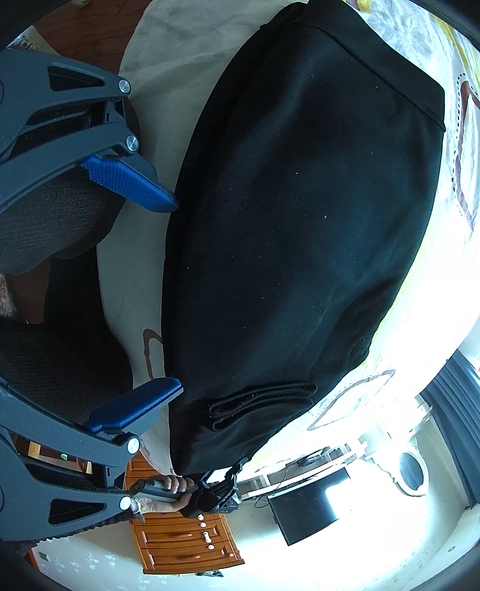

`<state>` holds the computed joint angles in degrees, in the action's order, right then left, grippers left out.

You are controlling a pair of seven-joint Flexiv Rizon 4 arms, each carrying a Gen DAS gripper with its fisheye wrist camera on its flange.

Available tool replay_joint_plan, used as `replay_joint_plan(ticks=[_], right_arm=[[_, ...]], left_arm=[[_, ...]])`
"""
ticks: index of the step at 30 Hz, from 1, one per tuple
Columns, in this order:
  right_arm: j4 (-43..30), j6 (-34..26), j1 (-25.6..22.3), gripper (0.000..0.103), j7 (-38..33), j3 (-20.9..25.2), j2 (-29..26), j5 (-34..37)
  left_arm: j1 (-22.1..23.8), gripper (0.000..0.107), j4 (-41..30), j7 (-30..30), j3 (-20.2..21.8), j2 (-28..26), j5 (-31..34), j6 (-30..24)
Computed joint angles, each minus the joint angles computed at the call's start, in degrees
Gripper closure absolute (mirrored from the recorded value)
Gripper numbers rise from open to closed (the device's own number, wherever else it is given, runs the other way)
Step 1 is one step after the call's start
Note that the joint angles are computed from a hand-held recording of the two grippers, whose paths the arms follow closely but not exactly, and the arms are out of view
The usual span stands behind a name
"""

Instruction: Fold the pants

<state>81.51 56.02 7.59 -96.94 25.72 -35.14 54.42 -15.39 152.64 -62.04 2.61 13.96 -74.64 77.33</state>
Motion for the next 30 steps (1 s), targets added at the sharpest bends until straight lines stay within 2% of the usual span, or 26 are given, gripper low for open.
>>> replay_joint_plan(ticks=[1, 2, 7, 10, 12, 13, 17, 19, 21, 22, 24, 26, 28, 30], right_arm=[[0.03, -0.84, -1.11, 0.058, -0.74, 0.91, -0.11, 1.49], [0.71, -1.94, -2.69, 0.053, -2.37, 2.03, 0.29, 3.47], [6.6, -9.18, -6.47, 0.044, -8.01, 2.37, 4.8, 8.38], [9.76, -12.57, -8.05, 0.044, -11.06, 1.91, 6.56, 12.51], [11.56, -11.2, -6.58, 0.058, -12.12, 0.47, 7.95, 12.76], [12.32, -10.32, -4.48, 0.07, -10.59, -0.99, 8.73, 10.18], [12.22, -8.29, 0.39, 0.071, -6.21, -4.04, 9.64, 6.28], [12.36, -7.25, 1.95, 0.066, -3.11, -4.87, 10.63, 4.0], [13.88, -3.96, 4.9, 0.052, 1.87, -6.27, 12.98, -1.07], [15.96, 0.0, 7.22, 0.04, 5.03, -7.25, 14.72, -4.84], [19.97, 7.86, 12.46, 0.037, 14.6, -9.72, 17.4, -14.85], [22.05, 12.57, 14.65, 0.037, 19.43, -9.82, 18.92, -19.82], [24.38, 18.04, 17.62, 0.035, 25.39, -10.24, 20.13, -25.15], [25.44, 22.08, 19.34, 0.034, 28.02, -9.4, 20.25, -28.49]], left_arm=[[0.09, 0.016, -0.12, 0.29, 0.16, -0.1, -0.1, -0.15], [0.01, 0.016, -0.16, 0.42, 0.07, -0.07, -0.48, -0.01], [-0.46, 0.016, -0.09, 1.98, -0.43, 0.37, -2.9, 1.24], [-0.39, 0.016, -0.09, 2.24, -0.27, 0.6, -3.54, 0.75], [-0.16, 0.016, 0.1, 2.14, -0.24, 0.74, -3.83, 0.41], [0.13, 0.016, 0.39, 1.8, -0.11, 0.97, -3.42, 0.16], [1.53, 0.016, 0.91, -0.92, 0.61, 1.71, 0.51, -0.19], [1.8, 0.016, 1.07, -1.31, 1.35, 2.75, 1.48, -0.53], [2.0, 0.016, 1.04, -0.28, 2.5, 4.25, 1.01, -1.1], [2.05, 0.016, 0.91, 0.85, 3.14, 5.13, -0.45, -1.26], [2.52, 0.016, 0.34, 4.71, 4.57, 6.72, -5.84, -2.66], [4.84, 0.016, -0.3, 7.3, 7.0, 7.99, -9.96, -6.84], [7.31, 0.016, -0.23, 9.26, 8.42, 9.01, -14.98, -8.57], [10.24, 0.016, 0.19, 9.66, 9.91, 9.26, -16.76, -9.83]])
